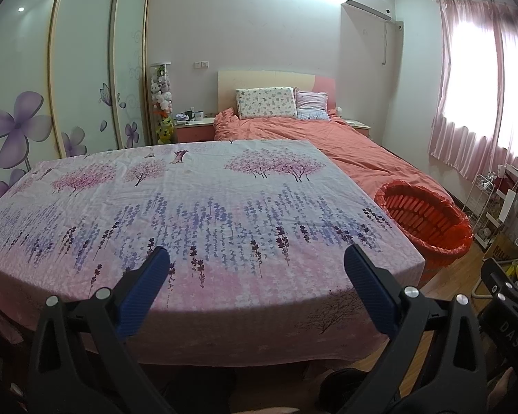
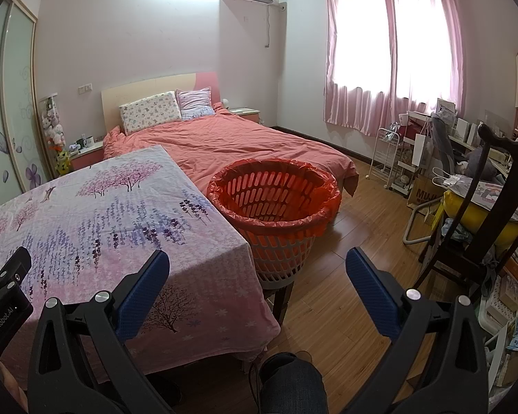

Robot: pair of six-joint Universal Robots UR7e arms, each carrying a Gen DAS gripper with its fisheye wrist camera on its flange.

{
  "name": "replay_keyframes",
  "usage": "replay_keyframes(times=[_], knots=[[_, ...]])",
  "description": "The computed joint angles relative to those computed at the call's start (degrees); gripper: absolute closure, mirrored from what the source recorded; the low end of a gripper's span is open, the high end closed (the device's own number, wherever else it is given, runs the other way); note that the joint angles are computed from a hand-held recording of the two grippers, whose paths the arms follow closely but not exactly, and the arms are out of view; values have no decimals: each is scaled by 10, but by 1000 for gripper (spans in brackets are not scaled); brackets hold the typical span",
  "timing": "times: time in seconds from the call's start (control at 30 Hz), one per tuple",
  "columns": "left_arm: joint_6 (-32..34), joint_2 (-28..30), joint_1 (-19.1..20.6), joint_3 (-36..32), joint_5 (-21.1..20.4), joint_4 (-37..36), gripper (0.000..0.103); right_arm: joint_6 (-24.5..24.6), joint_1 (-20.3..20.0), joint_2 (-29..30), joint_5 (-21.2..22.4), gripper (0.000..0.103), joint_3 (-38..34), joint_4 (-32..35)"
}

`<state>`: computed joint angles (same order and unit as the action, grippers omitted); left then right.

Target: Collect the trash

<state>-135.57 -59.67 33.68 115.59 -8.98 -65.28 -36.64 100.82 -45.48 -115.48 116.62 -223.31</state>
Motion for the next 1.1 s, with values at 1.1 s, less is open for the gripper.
replay_keyframes(times=[1.1], knots=[[8,1,1,-1,-12,-6,4,2,4,1,-4,2,5,-2]])
